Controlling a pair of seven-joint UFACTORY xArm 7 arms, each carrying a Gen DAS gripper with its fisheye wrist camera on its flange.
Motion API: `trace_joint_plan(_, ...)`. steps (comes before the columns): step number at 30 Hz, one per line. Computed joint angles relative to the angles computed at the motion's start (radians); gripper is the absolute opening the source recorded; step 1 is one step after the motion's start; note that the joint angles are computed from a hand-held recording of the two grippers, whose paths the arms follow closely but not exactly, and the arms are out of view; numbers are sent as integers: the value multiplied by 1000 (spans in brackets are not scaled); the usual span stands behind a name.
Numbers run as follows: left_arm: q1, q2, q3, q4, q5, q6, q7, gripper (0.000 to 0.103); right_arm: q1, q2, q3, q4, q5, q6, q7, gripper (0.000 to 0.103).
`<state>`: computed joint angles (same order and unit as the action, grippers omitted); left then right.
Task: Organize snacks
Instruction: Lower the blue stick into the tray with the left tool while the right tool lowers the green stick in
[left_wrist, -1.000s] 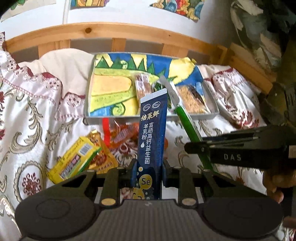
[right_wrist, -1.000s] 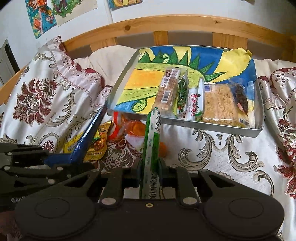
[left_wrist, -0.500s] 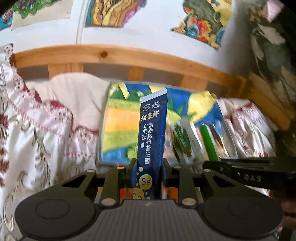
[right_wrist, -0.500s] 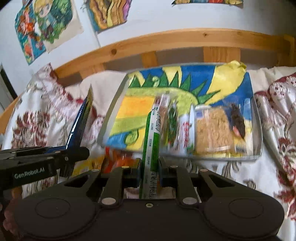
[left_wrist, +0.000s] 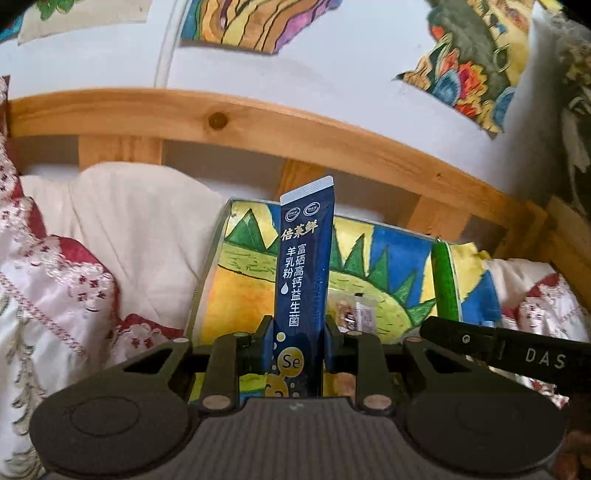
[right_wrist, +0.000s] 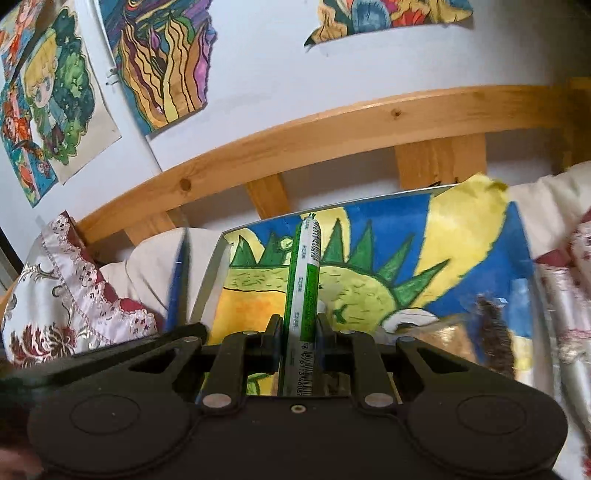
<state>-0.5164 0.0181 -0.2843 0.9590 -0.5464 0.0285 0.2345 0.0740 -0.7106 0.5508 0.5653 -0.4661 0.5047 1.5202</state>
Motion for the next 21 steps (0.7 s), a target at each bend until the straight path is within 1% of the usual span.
trace_joint_plan(2,-1,35,3,11,43,-14,-36,28,-21,30,10,3,-17,-34,9,20)
trace_joint_plan(4,11,58,-9,12,69,-29,-46,28,-39,62,21,9,-38,-53,9,19)
trace_joint_plan(6,32,74,-29,10,82,-37,-45,28,-51,86,32,13,-58,-60,14,20)
trace_joint_plan(8,60,91,-62,8,77,-53,-34,28,-58,105,34,10,-72,-63,27,19)
trace_joint_plan(10,74,104,-77,3,98,-66,-44,28,-61,119,33,2,-85,-64,45,19)
trace_joint_plan(14,72,124,-69,6,185,-77,-123,28,-69,135,30,-9,-128,-74,73,20)
trace_joint_plan(19,2,136,16,10,331,-80,-268,29,-58,146,16,-9,-164,-72,78,20)
trace_joint_plan(21,1,138,21,9,363,-79,-305,30,-54,150,11,-8,-175,-70,80,21)
